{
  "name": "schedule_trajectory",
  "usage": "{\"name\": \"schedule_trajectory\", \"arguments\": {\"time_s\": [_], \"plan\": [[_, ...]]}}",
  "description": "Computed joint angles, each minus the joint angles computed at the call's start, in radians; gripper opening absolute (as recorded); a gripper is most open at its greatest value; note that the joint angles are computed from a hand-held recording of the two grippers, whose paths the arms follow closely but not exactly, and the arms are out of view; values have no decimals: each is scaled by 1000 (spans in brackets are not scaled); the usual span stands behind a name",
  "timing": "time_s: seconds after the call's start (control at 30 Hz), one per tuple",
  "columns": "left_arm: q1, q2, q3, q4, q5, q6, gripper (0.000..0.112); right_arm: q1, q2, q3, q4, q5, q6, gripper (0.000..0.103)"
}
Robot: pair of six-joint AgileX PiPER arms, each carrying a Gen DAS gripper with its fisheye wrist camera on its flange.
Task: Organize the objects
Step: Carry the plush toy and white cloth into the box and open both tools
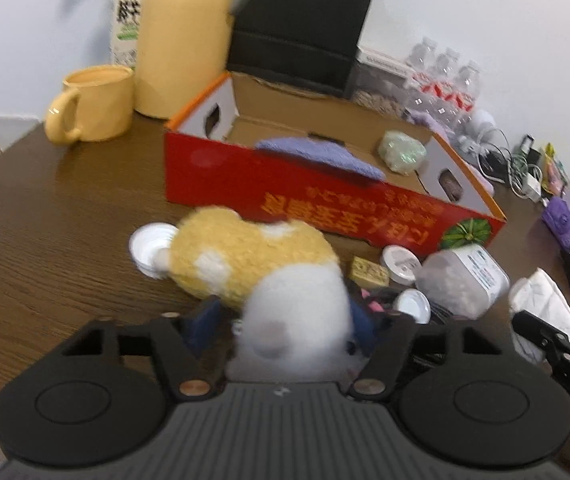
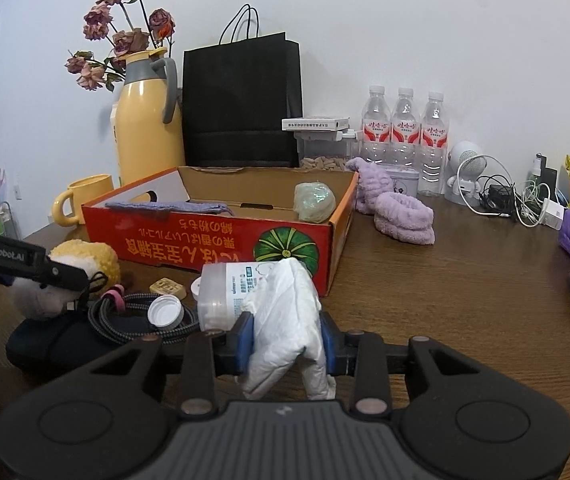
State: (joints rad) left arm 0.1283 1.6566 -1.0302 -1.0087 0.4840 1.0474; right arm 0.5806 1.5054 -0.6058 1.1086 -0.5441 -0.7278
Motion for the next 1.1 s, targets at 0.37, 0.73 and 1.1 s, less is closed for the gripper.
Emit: {"name": "schedule_trajectory", "arguments": {"time_s": [0.37, 0.73, 1.1], "plan": [[46, -83, 103, -217, -1, 300, 49, 36, -12, 17, -8, -59, 26, 33], [95, -136, 35, -400, 45, 491, 50, 65, 6, -136, 50, -110, -123, 32], [-56, 83, -269, -452, -38, 450, 50, -70, 289, -620, 232, 47, -417, 33]]}}
